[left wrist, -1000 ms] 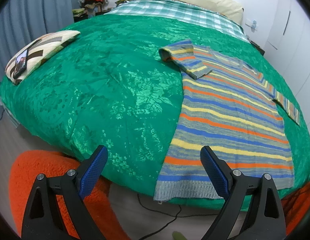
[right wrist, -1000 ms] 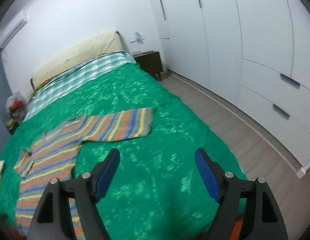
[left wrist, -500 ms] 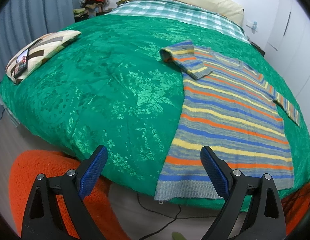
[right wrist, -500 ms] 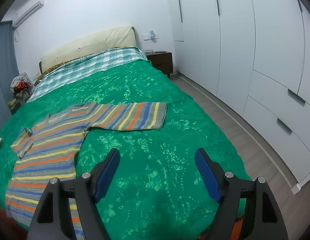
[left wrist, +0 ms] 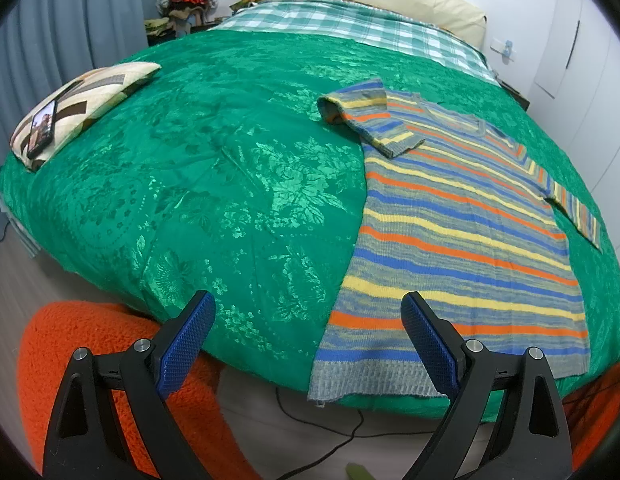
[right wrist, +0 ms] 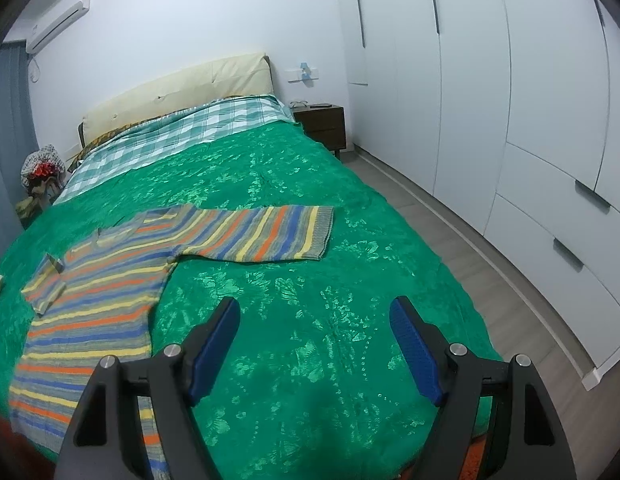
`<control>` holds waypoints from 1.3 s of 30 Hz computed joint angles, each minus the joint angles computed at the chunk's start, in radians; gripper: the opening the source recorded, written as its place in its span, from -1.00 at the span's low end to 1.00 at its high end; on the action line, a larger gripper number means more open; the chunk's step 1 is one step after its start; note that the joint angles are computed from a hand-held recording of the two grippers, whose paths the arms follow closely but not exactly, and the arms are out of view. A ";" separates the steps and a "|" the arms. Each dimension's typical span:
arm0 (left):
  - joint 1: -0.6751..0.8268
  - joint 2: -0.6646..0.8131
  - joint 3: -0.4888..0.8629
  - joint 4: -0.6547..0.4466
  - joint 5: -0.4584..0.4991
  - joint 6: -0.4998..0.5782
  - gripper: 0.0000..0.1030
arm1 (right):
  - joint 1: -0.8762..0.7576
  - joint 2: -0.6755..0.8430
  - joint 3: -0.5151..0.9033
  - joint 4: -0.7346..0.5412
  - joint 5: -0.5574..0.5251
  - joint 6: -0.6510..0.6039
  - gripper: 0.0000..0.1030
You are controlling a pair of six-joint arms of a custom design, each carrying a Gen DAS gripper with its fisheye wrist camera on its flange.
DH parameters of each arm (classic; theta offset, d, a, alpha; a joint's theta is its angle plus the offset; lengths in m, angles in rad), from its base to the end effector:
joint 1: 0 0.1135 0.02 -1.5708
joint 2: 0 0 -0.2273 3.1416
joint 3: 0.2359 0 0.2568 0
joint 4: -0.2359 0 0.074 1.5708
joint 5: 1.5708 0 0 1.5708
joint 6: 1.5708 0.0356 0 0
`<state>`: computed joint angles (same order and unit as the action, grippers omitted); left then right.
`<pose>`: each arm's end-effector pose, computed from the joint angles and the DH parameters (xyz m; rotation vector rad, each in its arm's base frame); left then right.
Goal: Fold small clothes
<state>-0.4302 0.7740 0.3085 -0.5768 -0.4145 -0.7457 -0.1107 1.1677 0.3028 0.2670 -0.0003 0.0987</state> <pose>0.1525 -0.0542 0.1219 -0.5288 2.4264 0.0617 0.2277 -0.0253 0.1098 0.2265 2.1568 -0.0066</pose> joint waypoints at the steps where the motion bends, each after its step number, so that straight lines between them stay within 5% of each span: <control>1: 0.000 0.000 0.001 -0.001 0.000 0.000 0.84 | 0.000 0.004 0.002 0.000 0.000 0.000 0.49; 21: -0.008 0.016 0.021 -0.021 0.013 0.004 0.84 | 0.010 0.026 0.005 0.017 0.005 0.005 0.49; 23: 0.011 -0.003 0.044 -0.065 0.059 0.022 0.84 | 0.009 0.024 0.005 0.015 0.003 0.008 0.49; 29: 0.266 -0.106 0.313 -0.313 0.417 0.247 0.85 | -0.007 0.024 0.001 0.025 -0.019 0.026 0.49; 32: 0.350 0.070 0.562 -0.333 0.544 0.334 0.90 | -0.011 0.052 0.009 0.034 -0.031 0.040 0.49; 35: 0.301 0.310 0.725 -0.264 0.556 0.428 0.91 | -0.023 0.091 0.029 0.040 -0.051 0.051 0.49; 39: 0.174 0.769 0.895 -0.040 0.340 0.596 0.84 | -0.035 0.135 0.050 0.044 -0.070 0.060 0.49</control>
<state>-0.2565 1.5432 1.2037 -0.6169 -0.0744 -0.1499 -0.1455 1.3023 0.3530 0.3109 -0.0707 0.1592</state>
